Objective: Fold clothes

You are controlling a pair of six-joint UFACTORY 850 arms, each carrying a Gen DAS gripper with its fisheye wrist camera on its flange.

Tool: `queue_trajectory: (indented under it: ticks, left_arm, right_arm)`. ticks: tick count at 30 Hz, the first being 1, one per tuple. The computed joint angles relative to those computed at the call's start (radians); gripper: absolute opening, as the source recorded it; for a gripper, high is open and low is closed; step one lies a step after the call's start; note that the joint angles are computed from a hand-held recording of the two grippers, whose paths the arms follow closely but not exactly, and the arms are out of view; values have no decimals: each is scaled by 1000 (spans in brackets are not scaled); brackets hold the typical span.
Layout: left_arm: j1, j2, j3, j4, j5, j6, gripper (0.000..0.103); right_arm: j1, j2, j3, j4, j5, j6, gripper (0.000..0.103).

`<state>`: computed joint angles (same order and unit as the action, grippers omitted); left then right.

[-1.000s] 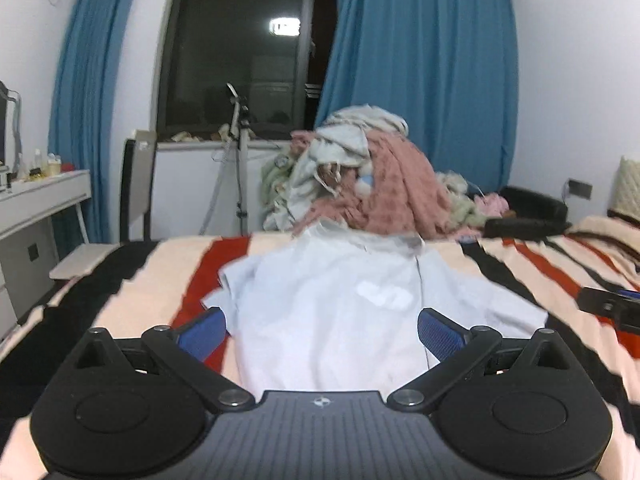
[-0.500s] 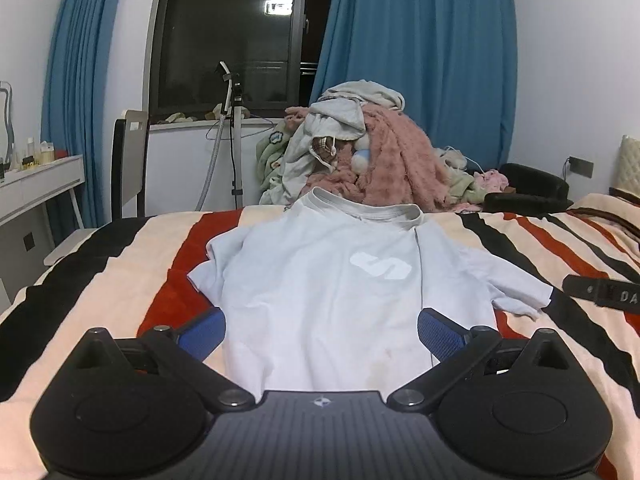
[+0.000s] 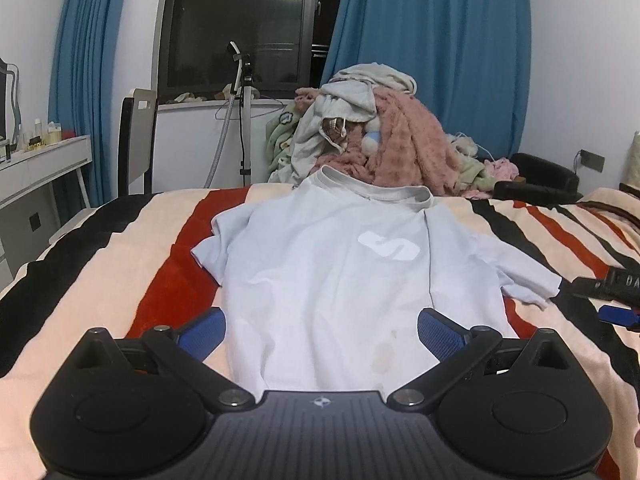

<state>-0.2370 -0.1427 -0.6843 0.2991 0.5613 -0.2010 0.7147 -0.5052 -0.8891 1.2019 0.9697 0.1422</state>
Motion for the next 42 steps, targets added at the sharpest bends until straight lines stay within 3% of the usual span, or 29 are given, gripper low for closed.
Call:
queue_trajectory:
  ticks: [4,9,13,19,20,22,23,28,31,34,37,42]
  left_arm:
    - [-12,-24,-19,-19,-13,-1,103]
    - [-10,-76,-59,25,-5,-79,103]
    - [-28,-117,-97,-82,4,-14,103]
    - [-6,-166,-135,-8,18,-128,103]
    - [-1,-172,-138,12,17,-144,103]
    - [9,-186,-147,52,26,-172,103]
    - [9,-196,-155,44,30,-164,103]
    - [13,-243,-200,38,31,-190,103]
    - [0,-267,-208,-42,56,-73,103]
    - [-21,-293,-220,-148,68,69,103]
    - [-20,-313,-244,-140,20,64,103]
    - [-13,-328,-257,-126,2,51,103]
  right_arm:
    - [-64,-7,60,-111,-3,306,73]
    - [-176,-57,96,-309,19,676,63]
    - [-278,-132,32,-453,13,800,62]
    - [-377,-240,-166,-440,-107,545,58]
    - [-387,-251,-192,-437,-113,488,50]
    - [-403,-265,-239,-409,-157,368,11]
    - [-408,-267,-257,-390,-173,307,6]
    - [-437,-217,-286,-306,-157,-34,5]
    - [-477,-201,-356,-217,-177,-294,5]
    - [-516,-242,-461,-75,-188,-568,5]
    - [-554,-304,-564,76,-216,-792,5]
    - [-561,-374,-621,106,-206,-893,5]
